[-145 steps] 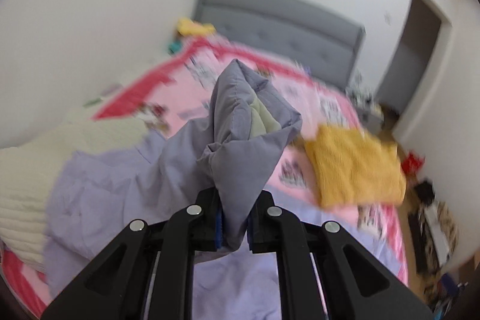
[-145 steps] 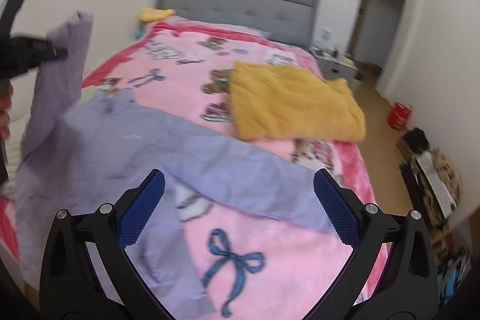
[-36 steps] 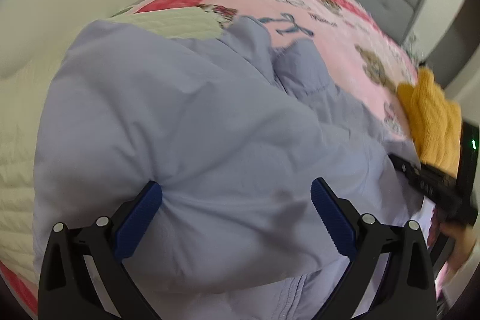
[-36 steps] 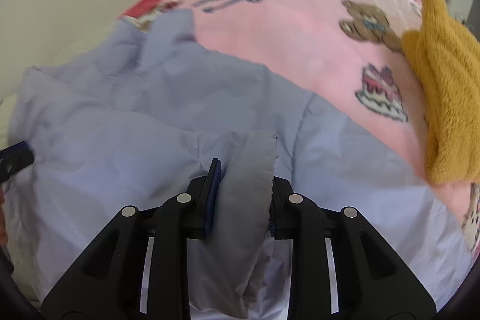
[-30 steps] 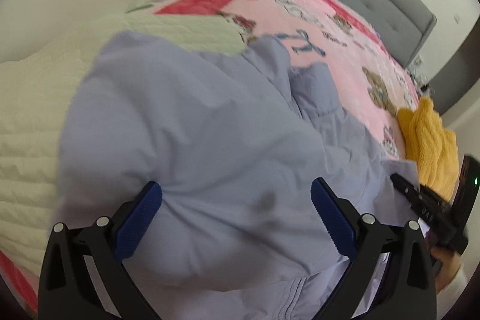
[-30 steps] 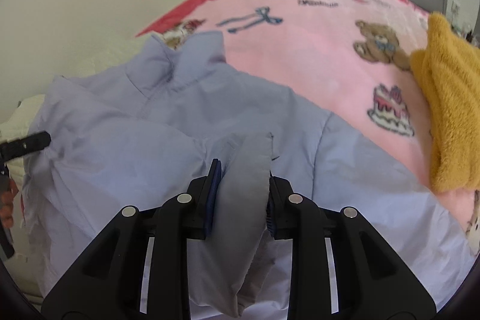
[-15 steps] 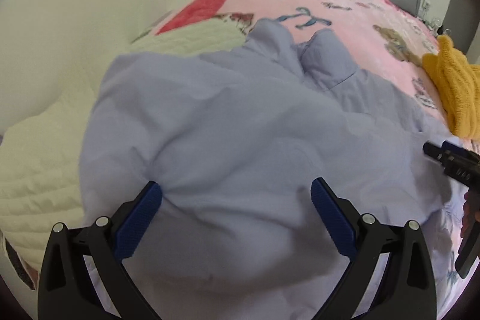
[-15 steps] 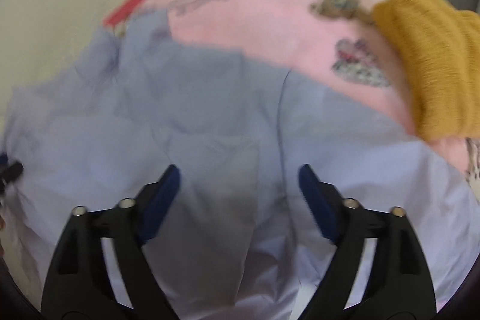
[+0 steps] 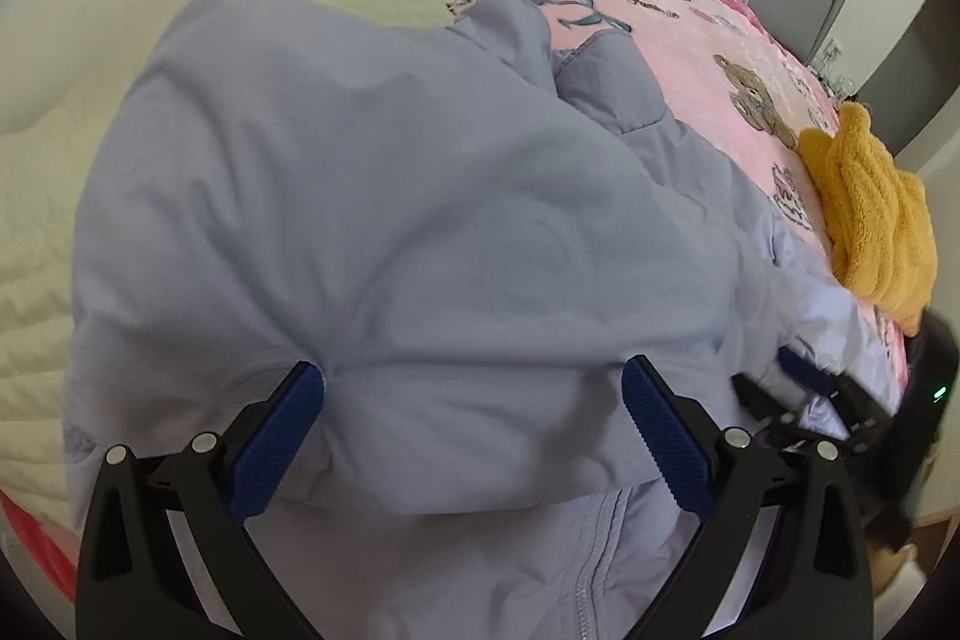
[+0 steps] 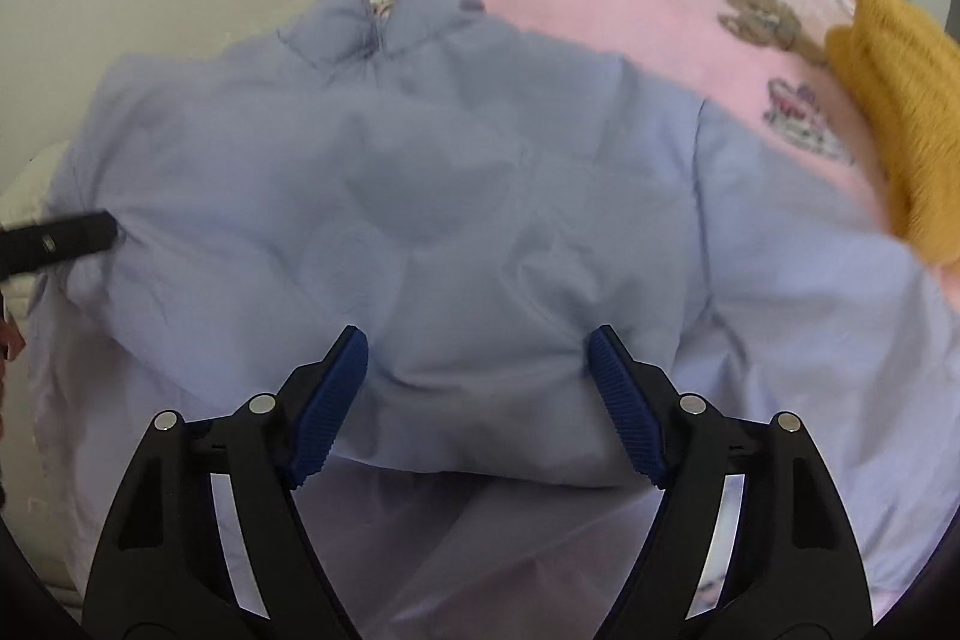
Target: Fold large clothes
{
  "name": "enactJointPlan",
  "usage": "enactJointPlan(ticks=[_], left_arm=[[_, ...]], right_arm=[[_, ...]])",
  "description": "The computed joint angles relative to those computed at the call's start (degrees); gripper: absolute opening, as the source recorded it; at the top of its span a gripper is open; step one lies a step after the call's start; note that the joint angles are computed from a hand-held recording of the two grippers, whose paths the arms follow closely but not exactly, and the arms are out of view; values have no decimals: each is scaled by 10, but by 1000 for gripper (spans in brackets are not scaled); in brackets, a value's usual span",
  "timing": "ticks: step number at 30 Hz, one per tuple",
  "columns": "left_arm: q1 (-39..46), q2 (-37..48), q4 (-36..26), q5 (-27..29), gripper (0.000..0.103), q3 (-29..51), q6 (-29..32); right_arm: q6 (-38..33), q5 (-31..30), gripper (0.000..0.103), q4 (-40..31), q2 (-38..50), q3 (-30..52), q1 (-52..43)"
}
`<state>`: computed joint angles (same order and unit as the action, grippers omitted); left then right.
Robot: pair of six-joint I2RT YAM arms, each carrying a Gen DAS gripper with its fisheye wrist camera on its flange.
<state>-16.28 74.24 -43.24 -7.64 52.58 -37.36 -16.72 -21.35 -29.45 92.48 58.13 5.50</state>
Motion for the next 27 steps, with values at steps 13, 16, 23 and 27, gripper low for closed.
enactJointPlan(ticks=[13, 16, 23, 27], left_arm=[[-148, 0, -53, -108, 98, 67, -143], [-222, 47, -45, -167, 98, 103, -150], [-308, 182, 25, -161, 98, 182, -99], [-333, 249, -1, -168, 98, 236, -104]], right_arm=[[113, -127, 93, 1, -154, -52, -305], [112, -133, 93, -10, -94, -18, -485], [133, -69, 93, 21, 165, 190, -704], [128, -115, 93, -66, 296, 330, -731]])
